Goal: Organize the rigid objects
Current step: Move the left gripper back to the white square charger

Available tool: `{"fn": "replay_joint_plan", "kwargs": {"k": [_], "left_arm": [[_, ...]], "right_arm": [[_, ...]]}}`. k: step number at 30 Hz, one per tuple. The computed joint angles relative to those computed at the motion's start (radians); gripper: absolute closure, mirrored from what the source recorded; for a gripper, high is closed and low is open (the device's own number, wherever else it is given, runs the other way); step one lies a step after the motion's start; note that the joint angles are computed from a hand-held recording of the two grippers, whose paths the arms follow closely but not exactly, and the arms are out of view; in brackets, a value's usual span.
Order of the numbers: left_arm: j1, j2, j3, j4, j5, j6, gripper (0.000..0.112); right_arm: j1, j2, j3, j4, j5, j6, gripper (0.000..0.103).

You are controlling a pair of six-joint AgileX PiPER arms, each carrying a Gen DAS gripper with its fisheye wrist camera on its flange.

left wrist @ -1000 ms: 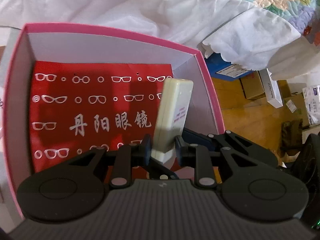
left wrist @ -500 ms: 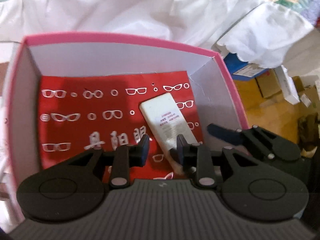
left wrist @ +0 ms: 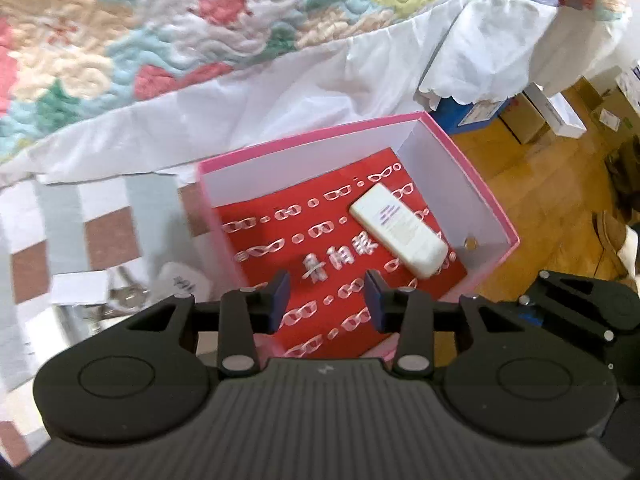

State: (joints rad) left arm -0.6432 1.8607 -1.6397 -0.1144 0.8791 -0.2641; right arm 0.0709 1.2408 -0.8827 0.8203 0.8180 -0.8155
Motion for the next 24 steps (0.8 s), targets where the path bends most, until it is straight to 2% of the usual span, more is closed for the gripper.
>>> {"fn": "replay_joint_plan", "kwargs": {"k": [4, 6, 8, 12, 15, 17, 21, 24], "left_arm": [[0.025, -0.132, 0.151, 0.027, -0.001, -0.006, 0.071], [0.014, -0.204, 0.243, 0.114, -0.003, -0.113, 0.071], [0.023, -0.281, 0.358, 0.126, -0.033, -0.162, 0.07], [0.076, -0.371, 0.552, 0.056, -0.104, -0.164, 0.069], [0.1, -0.373, 0.663, 0.035, -0.173, -0.178, 0.069], [0.116, -0.353, 0.72, 0.004, -0.227, -0.155, 0.071], [0.147, -0.295, 0.797, -0.053, -0.345, -0.147, 0.07], [0.174, -0.252, 0.831, -0.088, -0.425, -0.152, 0.069]], "right_arm": [[0.12, -0.015, -0.02, -0.016, 0.022, 0.033, 0.034], [0.17, -0.008, -0.018, 0.007, 0.021, 0.034, 0.034], [0.238, 0.024, -0.007, 0.026, -0.008, 0.033, 0.034], [0.395, 0.137, 0.01, -0.021, -0.166, 0.095, 0.034], [0.485, 0.239, 0.017, -0.079, -0.284, 0.157, 0.034], [0.548, 0.288, 0.024, -0.17, -0.369, 0.246, 0.034], [0.589, 0.349, 0.063, -0.039, -0.496, 0.172, 0.034], [0.605, 0.431, 0.041, 0.019, -0.553, 0.149, 0.034]]}}
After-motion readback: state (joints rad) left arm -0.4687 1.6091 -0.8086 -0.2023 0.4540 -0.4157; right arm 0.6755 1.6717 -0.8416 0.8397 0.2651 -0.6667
